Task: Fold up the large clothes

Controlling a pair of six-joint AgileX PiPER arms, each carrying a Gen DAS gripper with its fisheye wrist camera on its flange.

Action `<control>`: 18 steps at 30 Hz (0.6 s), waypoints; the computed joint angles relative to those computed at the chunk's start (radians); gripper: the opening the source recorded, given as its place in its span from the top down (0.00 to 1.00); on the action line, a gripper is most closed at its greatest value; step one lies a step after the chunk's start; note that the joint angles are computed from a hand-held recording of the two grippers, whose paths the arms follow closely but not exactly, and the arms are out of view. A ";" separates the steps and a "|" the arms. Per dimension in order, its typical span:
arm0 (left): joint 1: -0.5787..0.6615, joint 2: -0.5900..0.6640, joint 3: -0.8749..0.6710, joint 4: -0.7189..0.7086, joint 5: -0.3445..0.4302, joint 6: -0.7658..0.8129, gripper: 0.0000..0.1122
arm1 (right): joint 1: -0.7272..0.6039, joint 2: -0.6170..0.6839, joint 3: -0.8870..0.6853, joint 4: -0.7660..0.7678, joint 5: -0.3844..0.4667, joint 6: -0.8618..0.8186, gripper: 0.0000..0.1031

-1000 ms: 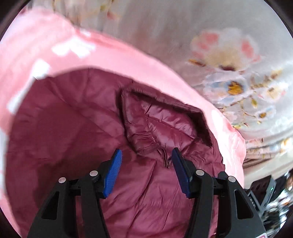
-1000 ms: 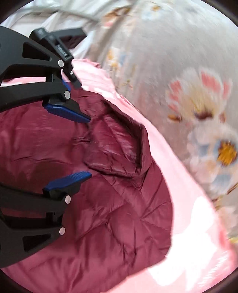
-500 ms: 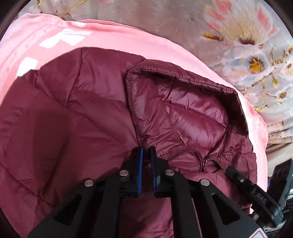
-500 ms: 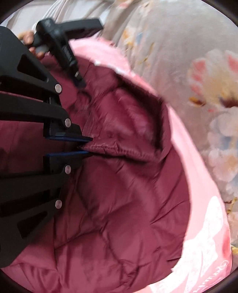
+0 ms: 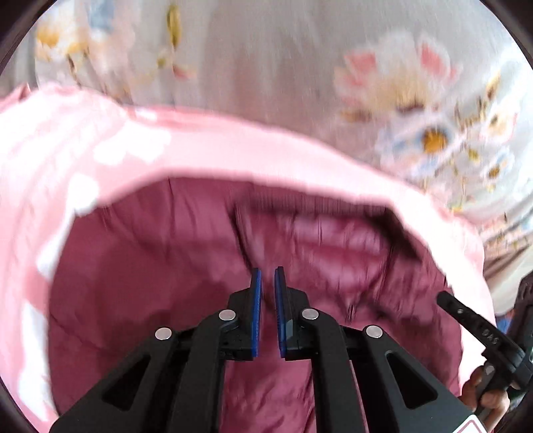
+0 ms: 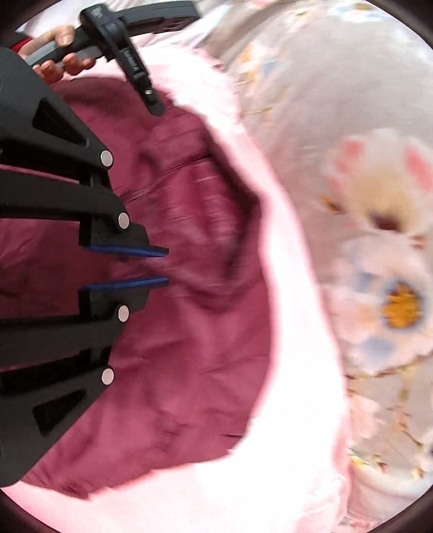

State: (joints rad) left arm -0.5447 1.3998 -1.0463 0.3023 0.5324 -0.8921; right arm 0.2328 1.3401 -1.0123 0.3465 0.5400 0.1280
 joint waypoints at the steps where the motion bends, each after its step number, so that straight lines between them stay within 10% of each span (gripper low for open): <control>1: 0.021 0.020 -0.045 -0.005 0.009 0.002 0.93 | -0.008 0.026 -0.036 0.025 -0.002 -0.008 0.82; 10: 0.119 0.297 -0.366 -0.236 0.069 0.124 0.93 | 0.037 0.376 -0.363 -0.065 0.019 0.106 0.82; 18: 0.125 0.320 -0.237 -0.294 0.005 0.258 0.93 | 0.055 0.366 -0.259 -0.146 -0.026 0.024 0.85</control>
